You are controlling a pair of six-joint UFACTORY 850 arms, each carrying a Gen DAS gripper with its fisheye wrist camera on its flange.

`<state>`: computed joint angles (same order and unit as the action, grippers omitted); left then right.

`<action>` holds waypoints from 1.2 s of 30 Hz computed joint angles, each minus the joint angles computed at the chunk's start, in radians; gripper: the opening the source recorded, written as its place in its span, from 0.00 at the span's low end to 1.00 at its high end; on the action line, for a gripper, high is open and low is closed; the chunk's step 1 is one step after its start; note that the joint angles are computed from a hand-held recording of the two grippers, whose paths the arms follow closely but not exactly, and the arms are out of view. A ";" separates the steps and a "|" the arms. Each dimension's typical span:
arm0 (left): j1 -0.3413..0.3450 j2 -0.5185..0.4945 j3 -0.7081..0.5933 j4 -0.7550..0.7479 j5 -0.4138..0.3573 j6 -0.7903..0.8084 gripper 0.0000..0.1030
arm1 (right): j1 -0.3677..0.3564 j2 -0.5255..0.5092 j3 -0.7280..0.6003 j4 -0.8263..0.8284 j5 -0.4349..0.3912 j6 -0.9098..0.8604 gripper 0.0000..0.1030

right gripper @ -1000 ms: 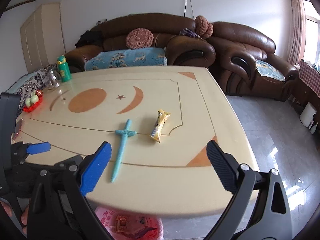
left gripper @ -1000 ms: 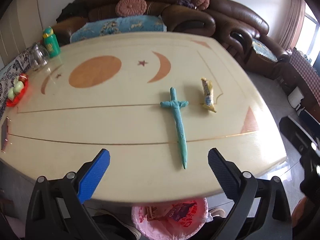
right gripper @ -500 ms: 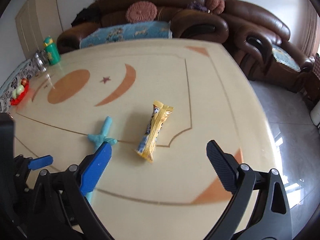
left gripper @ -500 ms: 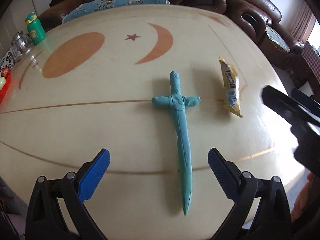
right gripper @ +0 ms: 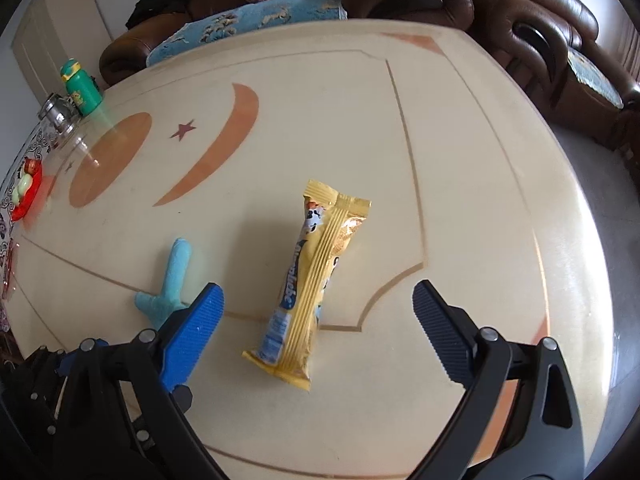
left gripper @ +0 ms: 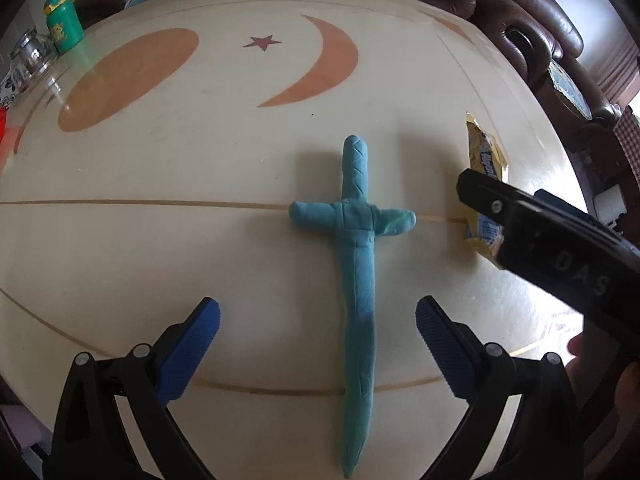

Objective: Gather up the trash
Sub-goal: 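Move the right tool toward the yellow snack bar while the left tool approaches the teal sword, then close the right tool on the yellow snack bar while the left tool grips the teal sword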

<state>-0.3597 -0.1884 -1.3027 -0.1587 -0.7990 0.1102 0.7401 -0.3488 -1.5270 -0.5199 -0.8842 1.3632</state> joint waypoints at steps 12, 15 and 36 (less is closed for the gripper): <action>-0.055 -0.032 -0.033 0.167 -0.028 -0.150 0.93 | -0.044 -0.005 0.021 0.033 0.033 0.020 0.89; -0.055 -0.051 -0.057 0.167 -0.050 -0.158 0.93 | -0.048 -0.040 -0.025 0.037 -0.019 -0.028 0.88; -0.089 -0.046 -0.087 0.163 -0.113 -0.157 0.31 | -0.041 -0.051 -0.052 0.026 -0.040 -0.119 0.19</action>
<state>-0.4489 -0.2343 -1.3898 0.0042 -0.9118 -0.0466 0.6988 -0.3996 -1.5786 -0.4935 -0.9246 1.2438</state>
